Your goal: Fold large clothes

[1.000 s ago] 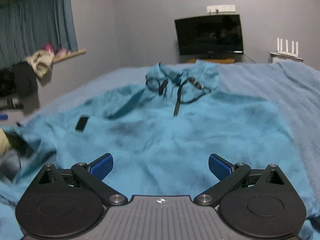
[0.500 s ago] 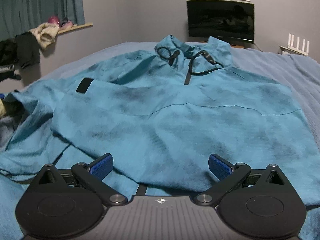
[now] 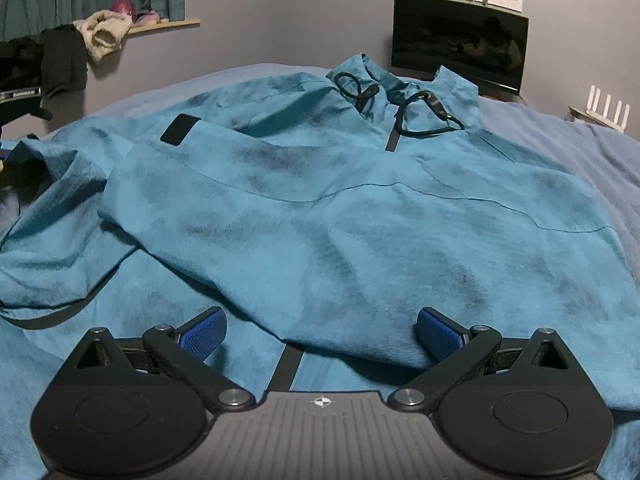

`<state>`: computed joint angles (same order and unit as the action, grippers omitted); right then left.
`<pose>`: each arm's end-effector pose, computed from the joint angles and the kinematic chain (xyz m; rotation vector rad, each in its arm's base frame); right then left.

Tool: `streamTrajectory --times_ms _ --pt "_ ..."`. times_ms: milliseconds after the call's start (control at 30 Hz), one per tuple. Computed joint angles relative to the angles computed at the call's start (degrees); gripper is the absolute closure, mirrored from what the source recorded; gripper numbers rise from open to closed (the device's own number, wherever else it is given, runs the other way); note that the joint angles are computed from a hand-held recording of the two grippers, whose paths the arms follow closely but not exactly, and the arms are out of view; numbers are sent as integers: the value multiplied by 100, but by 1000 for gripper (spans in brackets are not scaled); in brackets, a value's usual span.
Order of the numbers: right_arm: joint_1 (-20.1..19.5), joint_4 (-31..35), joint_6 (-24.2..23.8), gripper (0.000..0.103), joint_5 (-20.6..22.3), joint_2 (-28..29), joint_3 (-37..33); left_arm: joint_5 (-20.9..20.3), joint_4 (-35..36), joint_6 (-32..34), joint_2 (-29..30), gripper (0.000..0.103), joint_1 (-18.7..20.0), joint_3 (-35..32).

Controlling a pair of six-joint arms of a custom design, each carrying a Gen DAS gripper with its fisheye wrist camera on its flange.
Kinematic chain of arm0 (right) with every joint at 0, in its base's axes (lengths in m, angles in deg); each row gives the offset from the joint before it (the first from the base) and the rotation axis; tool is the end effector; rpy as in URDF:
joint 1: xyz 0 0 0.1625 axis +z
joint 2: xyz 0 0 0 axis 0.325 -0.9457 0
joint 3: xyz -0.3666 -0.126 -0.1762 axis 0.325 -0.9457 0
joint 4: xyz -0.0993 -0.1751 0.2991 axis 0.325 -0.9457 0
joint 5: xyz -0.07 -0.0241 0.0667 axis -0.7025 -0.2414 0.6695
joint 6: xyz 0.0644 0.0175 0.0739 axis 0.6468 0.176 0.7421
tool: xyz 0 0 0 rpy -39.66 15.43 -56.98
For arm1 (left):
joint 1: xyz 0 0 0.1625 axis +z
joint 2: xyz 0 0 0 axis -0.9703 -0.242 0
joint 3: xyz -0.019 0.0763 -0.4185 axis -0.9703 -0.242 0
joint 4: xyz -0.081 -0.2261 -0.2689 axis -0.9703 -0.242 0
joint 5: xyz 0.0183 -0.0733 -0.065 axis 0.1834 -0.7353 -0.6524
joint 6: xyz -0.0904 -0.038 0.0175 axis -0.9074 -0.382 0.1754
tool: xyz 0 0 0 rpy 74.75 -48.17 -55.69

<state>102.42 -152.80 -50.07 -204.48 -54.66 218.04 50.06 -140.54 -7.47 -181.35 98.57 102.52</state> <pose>0.3046 -0.3300 0.0233 1.1599 -2.3208 0.7390 -0.0061 -0.2334 0.4393 -0.8279 1.5046 -1.6484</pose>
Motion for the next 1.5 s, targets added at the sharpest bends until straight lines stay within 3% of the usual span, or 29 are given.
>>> streamTrajectory --times_ms 100,200,267,333,433,533,800,867,933,1000,1067,1167,1267,1367,1500 --pt "10 -17 -79 1 -37 26 -3 -117 114 -139 -181 3 4 62" --pt "23 -24 -131 1 -81 56 -14 -236 152 -110 -316 30 56 24" --pt "21 -15 -164 1 -93 58 -16 -271 60 -11 -374 60 95 -45" --pt "18 -10 -194 1 -104 68 -19 -186 42 -92 -443 70 6 -19" --pt "15 -2 -224 1 -124 82 -25 -88 324 -304 -706 98 -296 115" --pt "18 10 -257 1 -145 88 -31 108 888 -690 -971 103 -715 284" --pt "16 -13 -288 1 -152 94 -20 331 2180 -1217 -1309 103 -1544 471" --pt "17 -11 -281 1 -152 93 -22 272 2095 -1163 -1230 103 -1495 386" --pt "21 -12 -274 0 -158 97 -24 331 1774 -1115 -849 103 -1114 296" --pt "19 -15 -276 1 -159 102 -25 416 1445 -1004 -512 84 -693 173" --pt "24 -14 -266 1 -162 105 -29 456 1028 -933 -290 26 -386 7" --pt "31 -11 -258 1 -173 113 -36 339 632 -786 -254 22 -178 -88" --pt "22 -18 -277 1 -174 112 -27 -52 -92 -286 -253 21 -13 -294" --pt "18 -26 -287 1 -176 114 -20 -509 -698 21 -477 18 -99 -309" --pt "29 -19 -285 1 -186 113 -26 -423 -457 -573 -1054 17 -559 39"
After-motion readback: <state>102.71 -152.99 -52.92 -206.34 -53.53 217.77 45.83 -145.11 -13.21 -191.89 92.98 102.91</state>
